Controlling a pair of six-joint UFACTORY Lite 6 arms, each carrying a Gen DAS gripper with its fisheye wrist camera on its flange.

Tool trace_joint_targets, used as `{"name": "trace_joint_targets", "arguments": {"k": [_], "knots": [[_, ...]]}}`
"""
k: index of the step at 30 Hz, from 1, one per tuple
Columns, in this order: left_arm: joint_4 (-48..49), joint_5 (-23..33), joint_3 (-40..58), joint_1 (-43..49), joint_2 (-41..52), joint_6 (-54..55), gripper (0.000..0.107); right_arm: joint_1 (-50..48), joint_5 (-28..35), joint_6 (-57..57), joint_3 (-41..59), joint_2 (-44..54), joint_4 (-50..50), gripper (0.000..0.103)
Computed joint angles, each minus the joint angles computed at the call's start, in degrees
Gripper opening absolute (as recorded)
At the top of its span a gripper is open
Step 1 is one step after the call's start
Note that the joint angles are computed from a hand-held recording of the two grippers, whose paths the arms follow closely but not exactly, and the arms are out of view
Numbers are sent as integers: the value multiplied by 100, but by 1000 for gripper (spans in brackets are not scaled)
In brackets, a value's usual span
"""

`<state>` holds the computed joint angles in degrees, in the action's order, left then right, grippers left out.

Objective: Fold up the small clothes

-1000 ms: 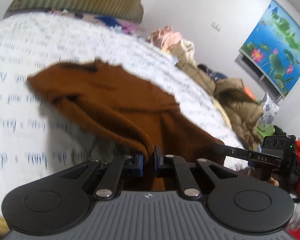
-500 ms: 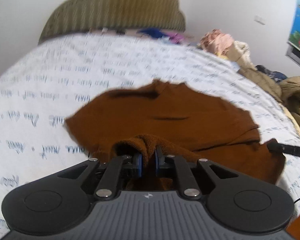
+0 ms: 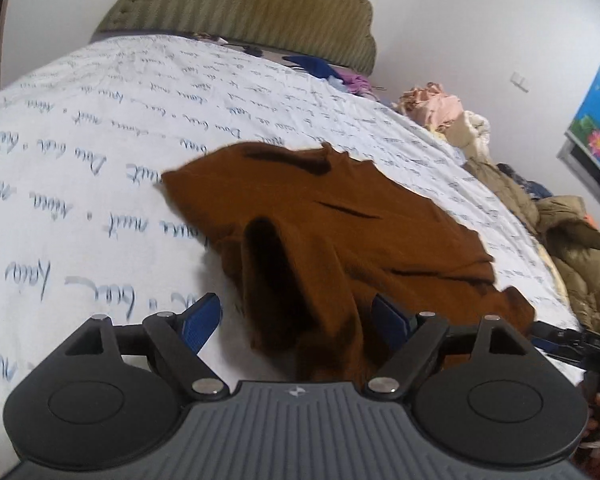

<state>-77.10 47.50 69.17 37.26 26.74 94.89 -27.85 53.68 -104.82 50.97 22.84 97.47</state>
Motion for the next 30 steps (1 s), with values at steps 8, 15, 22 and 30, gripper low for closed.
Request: {"name": "trace_joint_targets", "arguments": {"k": [8, 15, 22, 30], "knots": [[-28, 30, -440, -50, 197, 711, 82, 187, 403, -325, 76, 377, -168, 59], [212, -131, -1035, -110, -386, 967, 6, 608, -134, -545, -419, -256, -223, 15], [499, 1668, -1496, 1147, -1621, 875, 5, -278, 1395, -114, -1154, -1613, -1097, 15], [624, 3432, -1552, 2289, -2392, 811, 5, -1583, 3129, 267, -1569, -3297, -2037, 15]]}}
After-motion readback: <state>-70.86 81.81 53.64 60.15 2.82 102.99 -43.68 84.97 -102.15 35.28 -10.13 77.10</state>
